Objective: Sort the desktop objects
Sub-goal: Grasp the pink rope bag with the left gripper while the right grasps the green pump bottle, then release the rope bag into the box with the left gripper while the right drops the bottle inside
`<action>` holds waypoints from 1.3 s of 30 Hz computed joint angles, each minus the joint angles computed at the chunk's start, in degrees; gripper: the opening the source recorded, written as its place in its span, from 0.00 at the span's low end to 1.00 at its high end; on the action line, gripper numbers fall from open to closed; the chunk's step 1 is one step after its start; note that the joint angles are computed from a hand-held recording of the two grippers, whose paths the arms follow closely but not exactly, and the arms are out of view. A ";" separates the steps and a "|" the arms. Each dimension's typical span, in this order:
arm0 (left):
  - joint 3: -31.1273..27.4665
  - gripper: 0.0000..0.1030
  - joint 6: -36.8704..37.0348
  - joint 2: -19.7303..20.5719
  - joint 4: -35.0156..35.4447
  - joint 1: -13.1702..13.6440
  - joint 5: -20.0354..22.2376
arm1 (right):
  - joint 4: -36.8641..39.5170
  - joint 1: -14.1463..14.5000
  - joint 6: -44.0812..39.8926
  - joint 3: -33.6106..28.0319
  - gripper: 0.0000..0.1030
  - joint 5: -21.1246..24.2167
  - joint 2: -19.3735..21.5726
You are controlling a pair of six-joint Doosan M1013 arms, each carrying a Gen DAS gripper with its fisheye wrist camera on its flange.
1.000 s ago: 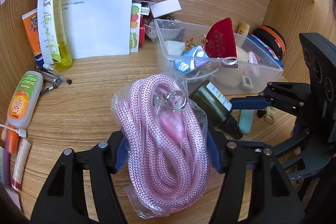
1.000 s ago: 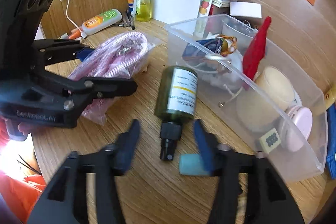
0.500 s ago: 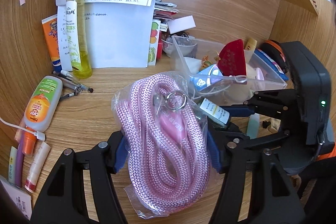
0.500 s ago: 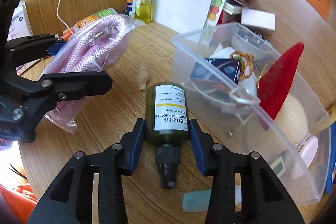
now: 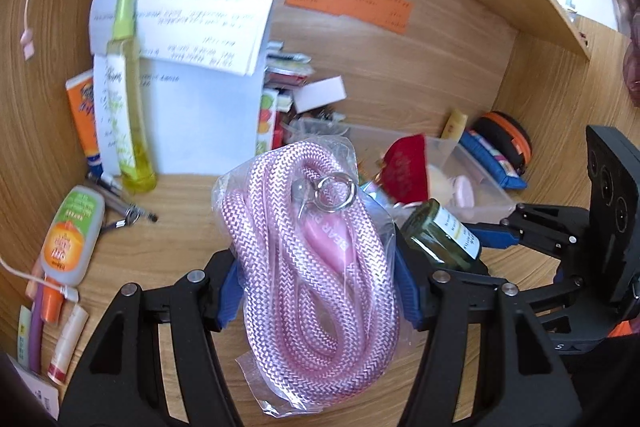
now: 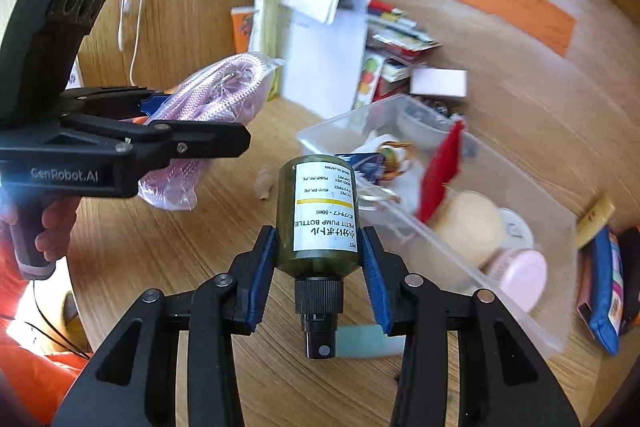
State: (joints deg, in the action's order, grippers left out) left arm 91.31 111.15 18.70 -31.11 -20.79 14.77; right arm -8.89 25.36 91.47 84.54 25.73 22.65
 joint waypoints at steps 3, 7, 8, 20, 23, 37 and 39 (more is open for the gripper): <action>-0.43 0.60 2.90 -0.07 -2.75 -0.52 -0.16 | -1.55 -0.42 2.42 1.45 0.37 -1.53 -1.23; -1.33 0.61 5.66 0.16 -5.47 -1.16 0.28 | -3.81 -1.33 6.16 3.52 0.37 -3.53 -3.04; -1.81 0.61 5.63 0.39 -5.45 -1.33 0.57 | -4.68 -1.64 7.49 3.98 0.37 -3.93 -3.46; -8.97 0.61 5.94 4.01 -3.88 -1.76 4.31 | -14.43 -5.03 20.90 4.96 0.37 -5.66 -5.09; -10.90 0.61 6.32 5.07 -3.72 -1.56 5.60 | -14.48 -5.88 21.90 4.06 0.37 -5.53 -4.64; -19.05 0.61 3.86 10.50 -1.67 -0.80 13.03 | -6.44 -8.18 15.78 -2.69 0.37 -1.36 -0.23; -20.01 0.61 2.77 11.37 -0.93 -0.71 14.39 | -6.20 -8.28 15.61 -3.26 0.37 -1.19 0.30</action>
